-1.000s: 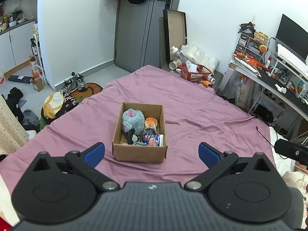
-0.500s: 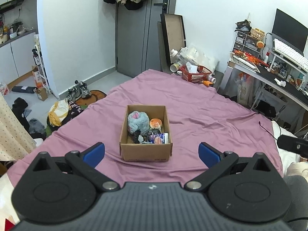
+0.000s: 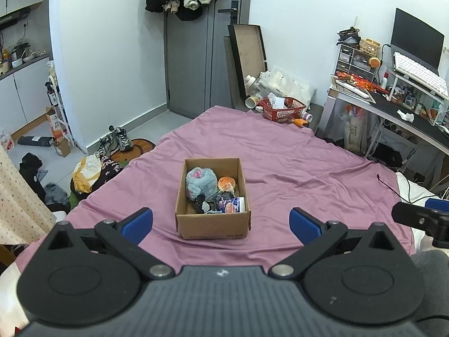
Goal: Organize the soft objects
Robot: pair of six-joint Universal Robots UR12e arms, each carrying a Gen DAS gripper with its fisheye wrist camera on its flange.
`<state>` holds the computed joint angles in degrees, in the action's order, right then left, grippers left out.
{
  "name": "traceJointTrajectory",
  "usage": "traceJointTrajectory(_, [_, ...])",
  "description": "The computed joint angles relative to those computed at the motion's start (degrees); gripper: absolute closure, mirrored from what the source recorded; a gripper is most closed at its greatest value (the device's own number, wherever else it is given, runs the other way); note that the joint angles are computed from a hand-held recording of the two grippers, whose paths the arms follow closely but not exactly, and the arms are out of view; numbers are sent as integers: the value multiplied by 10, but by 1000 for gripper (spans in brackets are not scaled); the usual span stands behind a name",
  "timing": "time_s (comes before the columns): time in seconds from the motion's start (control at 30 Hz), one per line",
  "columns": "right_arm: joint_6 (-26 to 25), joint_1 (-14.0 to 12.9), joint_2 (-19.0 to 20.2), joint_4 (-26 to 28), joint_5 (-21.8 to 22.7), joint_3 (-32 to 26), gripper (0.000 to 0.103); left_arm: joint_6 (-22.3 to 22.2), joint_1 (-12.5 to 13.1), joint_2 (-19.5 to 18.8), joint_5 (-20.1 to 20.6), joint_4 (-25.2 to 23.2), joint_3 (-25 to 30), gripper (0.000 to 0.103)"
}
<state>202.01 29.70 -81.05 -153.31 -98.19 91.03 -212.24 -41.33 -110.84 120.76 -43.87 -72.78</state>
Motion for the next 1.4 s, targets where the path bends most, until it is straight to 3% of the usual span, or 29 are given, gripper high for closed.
traceJointTrajectory(1.4, [10, -2, -3, 5, -20, 3, 0, 6, -6, -9, -8, 5, 7, 0])
